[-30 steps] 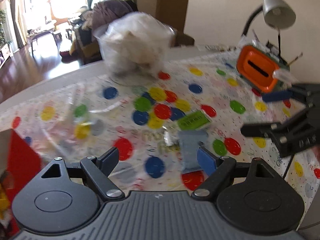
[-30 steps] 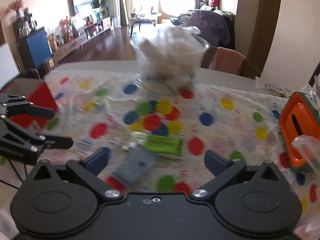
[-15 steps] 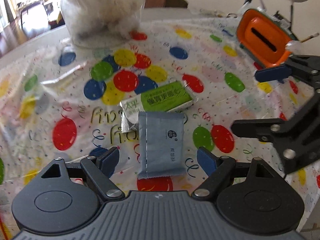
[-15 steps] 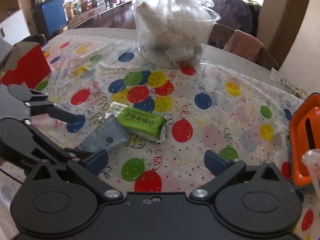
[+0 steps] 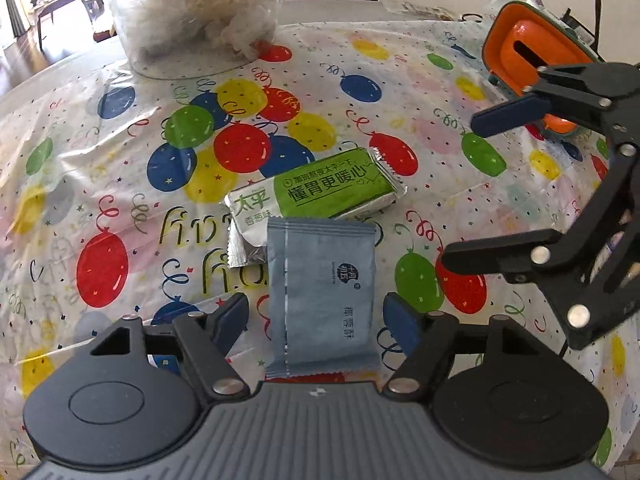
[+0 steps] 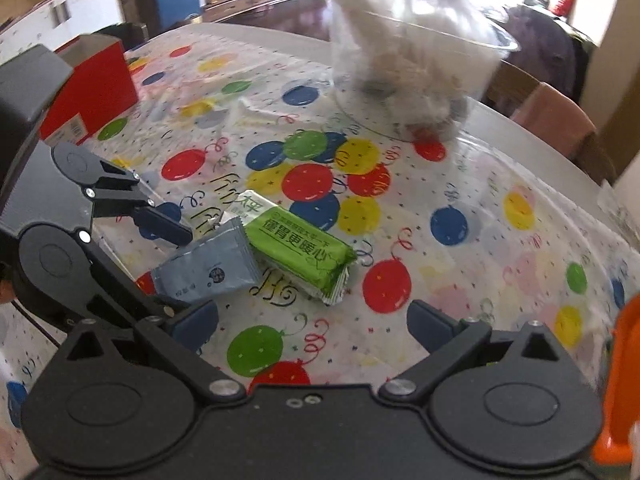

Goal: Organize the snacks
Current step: 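Grasp the blue-grey sachet with the left gripper while the right grasps the green bar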

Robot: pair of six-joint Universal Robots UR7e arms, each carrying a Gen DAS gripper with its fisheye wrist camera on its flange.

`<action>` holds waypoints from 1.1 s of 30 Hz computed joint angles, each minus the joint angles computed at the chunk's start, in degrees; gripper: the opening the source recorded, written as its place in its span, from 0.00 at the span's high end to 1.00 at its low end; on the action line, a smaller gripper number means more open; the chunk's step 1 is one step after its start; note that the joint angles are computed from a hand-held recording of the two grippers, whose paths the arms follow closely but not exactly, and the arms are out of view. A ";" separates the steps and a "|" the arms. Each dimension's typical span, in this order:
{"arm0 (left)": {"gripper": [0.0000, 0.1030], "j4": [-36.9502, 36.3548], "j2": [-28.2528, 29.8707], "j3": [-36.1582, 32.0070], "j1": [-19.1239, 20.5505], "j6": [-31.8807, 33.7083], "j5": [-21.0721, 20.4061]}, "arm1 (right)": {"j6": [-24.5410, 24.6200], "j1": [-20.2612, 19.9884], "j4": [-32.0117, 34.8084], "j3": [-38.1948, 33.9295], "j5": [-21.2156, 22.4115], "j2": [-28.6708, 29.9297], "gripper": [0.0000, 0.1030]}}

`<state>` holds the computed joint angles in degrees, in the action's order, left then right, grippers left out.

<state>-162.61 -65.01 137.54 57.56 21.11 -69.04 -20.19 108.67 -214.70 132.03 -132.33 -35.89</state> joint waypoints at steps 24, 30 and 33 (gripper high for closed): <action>0.53 -0.67 -4.61 -1.08 5.18 -4.17 2.06 | -16.00 -7.67 11.72 -10.10 10.30 2.19 0.29; 0.53 -1.28 -4.63 -1.17 5.55 -4.00 1.91 | -12.39 -7.04 7.67 -9.29 10.20 3.57 0.39; 0.53 -1.54 -4.87 -1.11 5.67 -3.46 2.27 | -9.02 -5.69 4.03 -9.16 8.77 5.62 0.47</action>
